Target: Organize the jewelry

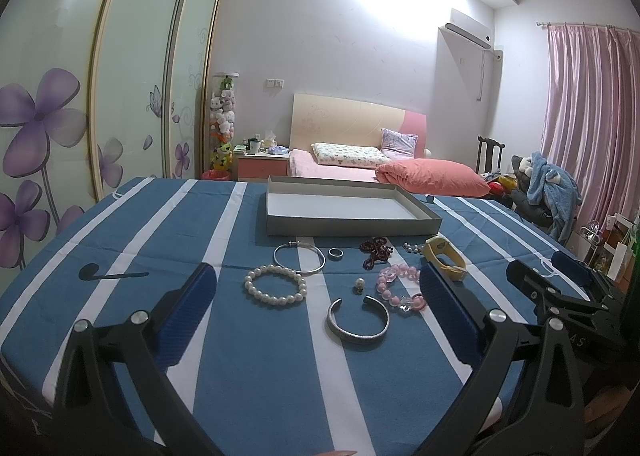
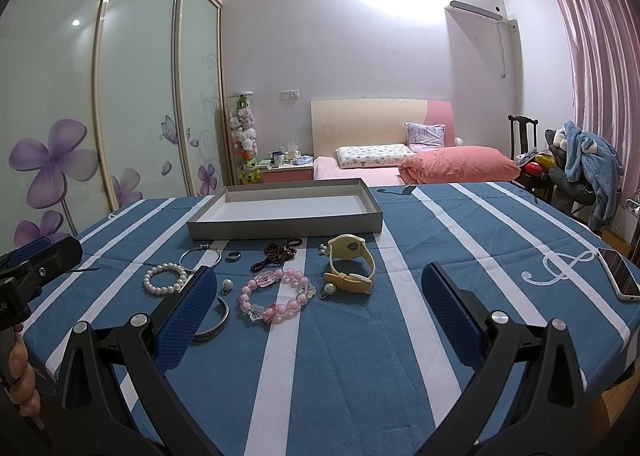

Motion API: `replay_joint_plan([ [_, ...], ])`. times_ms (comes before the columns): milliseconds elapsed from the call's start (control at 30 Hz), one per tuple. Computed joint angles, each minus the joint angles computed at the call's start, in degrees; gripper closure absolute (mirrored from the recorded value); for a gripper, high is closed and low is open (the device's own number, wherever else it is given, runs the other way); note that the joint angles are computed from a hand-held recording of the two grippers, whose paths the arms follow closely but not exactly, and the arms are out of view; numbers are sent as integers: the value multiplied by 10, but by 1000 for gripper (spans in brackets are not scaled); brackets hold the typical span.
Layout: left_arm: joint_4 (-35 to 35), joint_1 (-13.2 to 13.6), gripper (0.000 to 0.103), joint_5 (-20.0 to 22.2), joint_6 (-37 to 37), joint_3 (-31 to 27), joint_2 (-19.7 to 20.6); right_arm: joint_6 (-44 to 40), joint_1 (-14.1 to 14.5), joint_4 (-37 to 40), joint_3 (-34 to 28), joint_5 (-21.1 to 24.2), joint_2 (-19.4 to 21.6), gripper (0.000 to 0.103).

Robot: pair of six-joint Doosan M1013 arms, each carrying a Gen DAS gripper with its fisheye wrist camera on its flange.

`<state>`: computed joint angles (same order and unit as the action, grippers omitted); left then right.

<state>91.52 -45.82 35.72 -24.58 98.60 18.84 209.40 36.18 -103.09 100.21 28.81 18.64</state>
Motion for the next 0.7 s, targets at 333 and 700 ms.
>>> replay_joint_plan([
  [333, -3, 3, 4, -4, 4, 0, -2, 14, -2, -11, 3, -2, 4, 2],
  [700, -39, 18, 4, -23, 33, -10, 12, -85, -24, 99, -25, -48, 15, 2],
])
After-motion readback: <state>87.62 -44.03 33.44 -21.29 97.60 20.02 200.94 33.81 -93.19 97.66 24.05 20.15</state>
